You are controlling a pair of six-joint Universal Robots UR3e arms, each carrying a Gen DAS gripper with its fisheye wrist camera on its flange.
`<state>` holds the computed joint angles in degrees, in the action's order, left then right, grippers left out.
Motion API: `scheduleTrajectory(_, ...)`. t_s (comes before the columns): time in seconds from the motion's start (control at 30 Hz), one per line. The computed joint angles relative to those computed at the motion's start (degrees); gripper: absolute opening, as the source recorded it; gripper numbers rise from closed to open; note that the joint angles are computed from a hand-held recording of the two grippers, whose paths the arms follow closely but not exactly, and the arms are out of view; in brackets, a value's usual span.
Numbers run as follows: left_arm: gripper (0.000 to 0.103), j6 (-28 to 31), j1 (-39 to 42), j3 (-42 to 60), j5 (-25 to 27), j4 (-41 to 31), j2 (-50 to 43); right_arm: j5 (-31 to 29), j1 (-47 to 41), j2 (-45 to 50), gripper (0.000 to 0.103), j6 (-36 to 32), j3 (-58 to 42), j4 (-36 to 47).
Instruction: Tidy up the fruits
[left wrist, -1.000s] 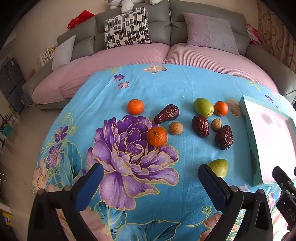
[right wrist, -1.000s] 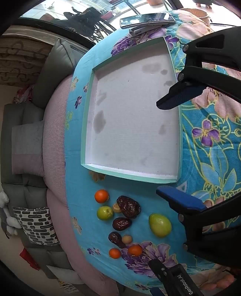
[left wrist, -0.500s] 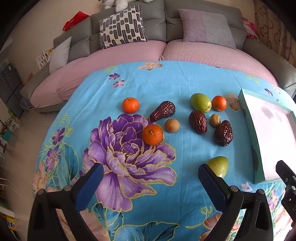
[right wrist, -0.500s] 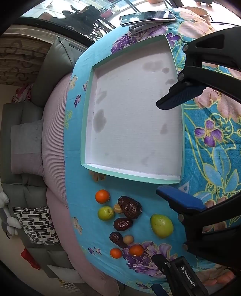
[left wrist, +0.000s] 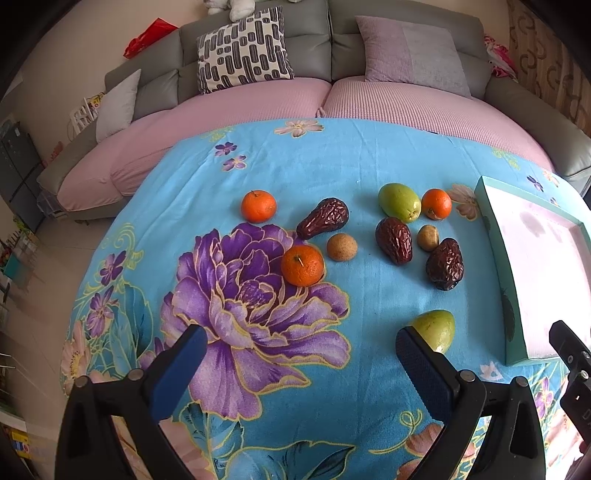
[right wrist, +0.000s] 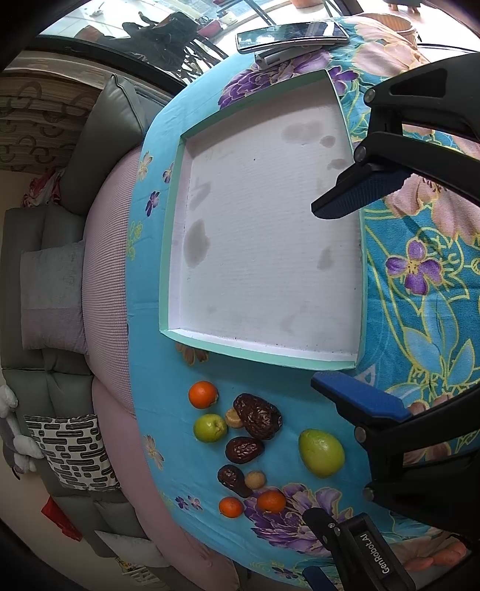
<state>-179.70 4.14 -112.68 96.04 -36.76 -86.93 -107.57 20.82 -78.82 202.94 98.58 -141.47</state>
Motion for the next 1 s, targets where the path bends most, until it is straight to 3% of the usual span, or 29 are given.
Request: scheduleTrajectory(1.0, 0.103, 0.0, -0.2, 1.1, -0.2, -0.3, -1.7, 0.6, -0.7, -0.4, 0.085, -0.4, 0.4, 0.0)
